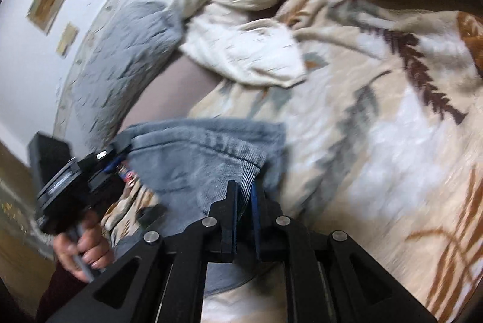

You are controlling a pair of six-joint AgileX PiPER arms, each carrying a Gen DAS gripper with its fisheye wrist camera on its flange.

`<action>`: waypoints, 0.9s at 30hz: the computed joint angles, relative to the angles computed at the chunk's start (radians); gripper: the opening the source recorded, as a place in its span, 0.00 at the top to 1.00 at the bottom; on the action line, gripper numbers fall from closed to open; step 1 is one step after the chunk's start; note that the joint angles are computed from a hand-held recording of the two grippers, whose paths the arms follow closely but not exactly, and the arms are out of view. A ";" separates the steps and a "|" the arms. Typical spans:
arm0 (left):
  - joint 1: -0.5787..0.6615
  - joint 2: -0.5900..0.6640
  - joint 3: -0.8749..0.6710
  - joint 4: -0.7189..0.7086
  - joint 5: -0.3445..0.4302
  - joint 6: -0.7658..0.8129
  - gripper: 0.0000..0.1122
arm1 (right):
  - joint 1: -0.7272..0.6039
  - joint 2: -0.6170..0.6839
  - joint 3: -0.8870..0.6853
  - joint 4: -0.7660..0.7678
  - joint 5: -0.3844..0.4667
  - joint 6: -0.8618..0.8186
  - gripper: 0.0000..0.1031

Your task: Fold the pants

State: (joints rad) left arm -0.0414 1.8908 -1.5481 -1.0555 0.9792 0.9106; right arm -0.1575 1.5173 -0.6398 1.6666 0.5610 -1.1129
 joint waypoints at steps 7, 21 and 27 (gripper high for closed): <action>-0.062 0.008 -0.068 0.090 -0.022 -0.078 0.84 | -0.157 0.138 -0.028 0.037 0.196 0.025 0.36; -0.094 0.040 -0.160 0.184 -0.041 -0.200 0.90 | -0.246 0.420 -0.215 -0.026 0.451 0.017 0.34; -0.143 0.169 -0.290 0.373 -0.013 -0.400 0.89 | -0.210 0.394 -0.245 -0.129 0.378 0.154 0.34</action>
